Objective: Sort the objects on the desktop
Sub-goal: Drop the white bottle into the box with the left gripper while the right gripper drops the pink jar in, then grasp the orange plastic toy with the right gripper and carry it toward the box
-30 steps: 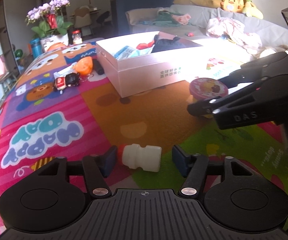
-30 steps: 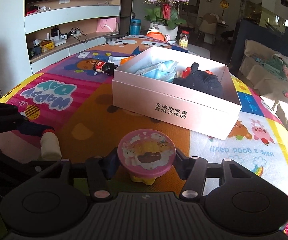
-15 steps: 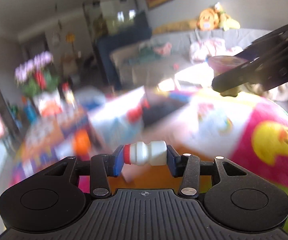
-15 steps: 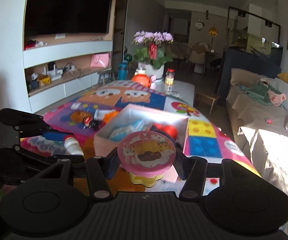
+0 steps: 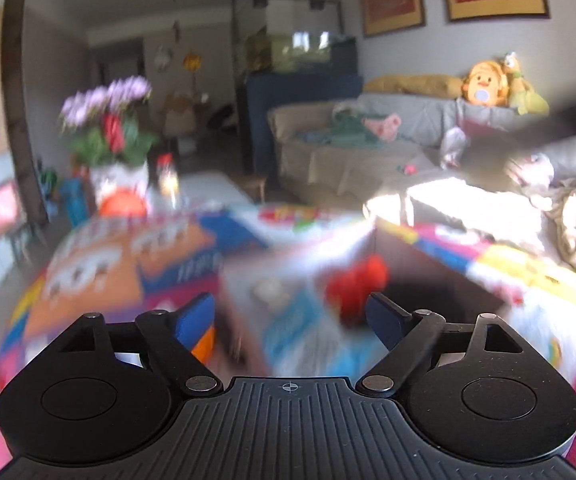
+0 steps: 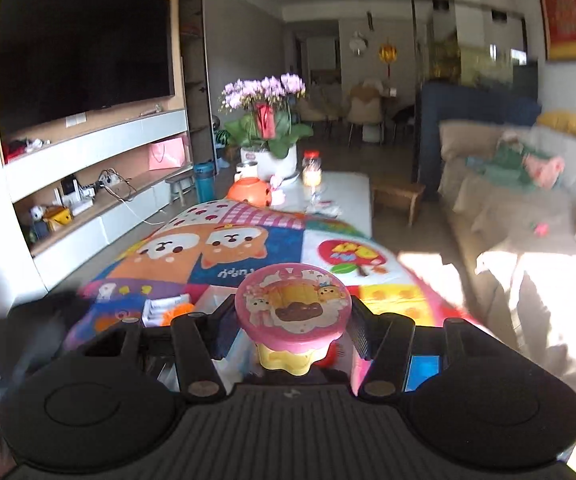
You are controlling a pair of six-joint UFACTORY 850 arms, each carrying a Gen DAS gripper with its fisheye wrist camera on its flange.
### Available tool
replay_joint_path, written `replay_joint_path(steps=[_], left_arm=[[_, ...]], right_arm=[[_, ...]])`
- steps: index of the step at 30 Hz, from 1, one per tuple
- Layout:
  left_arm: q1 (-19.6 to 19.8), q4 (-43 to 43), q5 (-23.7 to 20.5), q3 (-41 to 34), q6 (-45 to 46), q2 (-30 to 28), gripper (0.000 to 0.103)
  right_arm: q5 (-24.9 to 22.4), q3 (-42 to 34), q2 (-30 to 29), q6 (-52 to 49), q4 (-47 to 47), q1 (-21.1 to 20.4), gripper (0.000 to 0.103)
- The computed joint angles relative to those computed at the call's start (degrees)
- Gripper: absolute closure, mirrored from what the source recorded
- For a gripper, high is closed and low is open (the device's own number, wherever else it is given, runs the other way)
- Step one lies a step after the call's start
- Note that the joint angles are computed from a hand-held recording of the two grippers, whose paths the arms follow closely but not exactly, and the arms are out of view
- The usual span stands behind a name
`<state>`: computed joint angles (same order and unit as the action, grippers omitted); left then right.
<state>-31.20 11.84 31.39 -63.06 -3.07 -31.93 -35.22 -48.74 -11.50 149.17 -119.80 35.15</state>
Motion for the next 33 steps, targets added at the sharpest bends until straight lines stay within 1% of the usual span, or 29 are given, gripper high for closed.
replay_joint_path(steps=[2, 4, 5, 7, 8, 9, 10, 14, 18, 20, 23, 25, 26, 27, 29, 30, 32, 33], left_arm=[[1.23, 1.47, -0.38, 3.27, -2.52, 1.26, 0.013], [2.11, 1.90, -0.36, 5.82, -3.80, 2.25, 0.008], [2.38, 1.19, 0.06, 6.94, -3.03, 2.63, 0.008], [2.64, -2.35, 0.87, 8.75, 0.89, 3.28, 0.007], [2.55, -4.22, 1.22, 9.70, 2.66, 3.95, 0.007], [2.65, -5.19, 1.76, 10.42, 3.52, 4.18, 0.007], [2.98, -5.34, 2.07, 10.90, 3.50, 4.34, 0.006], [4.28, -5.03, 2.97, 12.10, 0.53, 4.60, 0.005], [4.97, -8.07, 4.96, 12.19, -0.06, 3.69, 0.004], [5.24, -8.43, 5.33, 12.13, -1.05, 3.34, 0.004], [5.77, -7.36, 5.38, 12.27, -3.14, 3.05, 0.003], [6.20, -6.46, 6.35, 12.71, -4.65, 3.16, 0.003], [6.28, -6.56, 6.85, 12.90, -4.87, 3.15, 0.003], [6.26, -6.86, 7.09, 12.94, -4.85, 3.04, 0.003], [6.15, -7.42, 7.78, 13.28, -4.43, 3.08, 0.002], [6.14, -7.44, 8.26, 13.50, -4.34, 3.14, 0.002], [6.21, -7.36, 8.99, 13.77, -4.74, 3.16, 0.002], [6.30, -7.06, 9.15, 13.85, -5.28, 3.19, 0.002]], right_arm=[[2.81, -3.31, -3.13, 3.44, -3.26, -1.99, 0.047], [4.81, -7.21, -6.85, 6.01, -5.55, -3.41, 0.047], [6.14, -9.49, -8.97, 7.38, -6.70, -4.08, 0.047], [8.29, -12.77, -12.33, 12.74, -12.11, -5.23, 0.047], [8.73, -14.31, -13.85, 13.83, -13.30, -5.41, 0.045], [9.00, -15.80, -15.18, 12.85, -12.08, -5.40, 0.036], [9.02, -16.94, -16.16, 10.85, -9.63, -5.15, 0.033], [8.76, -18.51, -17.20, 6.18, -4.63, -4.48, 0.033], [9.04, -21.38, -18.27, -8.19, 7.65, -3.35, 0.035], [9.84, -23.49, -19.30, -13.59, 12.45, -2.92, 0.036], [14.57, -29.04, -21.76, -30.49, 28.16, -2.55, 0.037], [17.23, -33.50, -24.72, -42.48, 38.68, -2.08, 0.045], [18.10, -36.15, -26.76, -48.48, 43.67, -1.70, 0.049], [18.15, -38.97, -29.00, -54.48, 49.05, -1.33, 0.055], [18.28, -44.55, -33.21, -66.47, 61.03, -1.01, 0.055], [17.07, -47.59, -35.37, -72.47, 67.03, -0.89, 0.055], [11.97, -55.06, -40.23, -84.46, 78.62, -0.49, 0.055], [9.08, -58.78, -42.54, -89.52, 82.82, -0.36, 0.055]])
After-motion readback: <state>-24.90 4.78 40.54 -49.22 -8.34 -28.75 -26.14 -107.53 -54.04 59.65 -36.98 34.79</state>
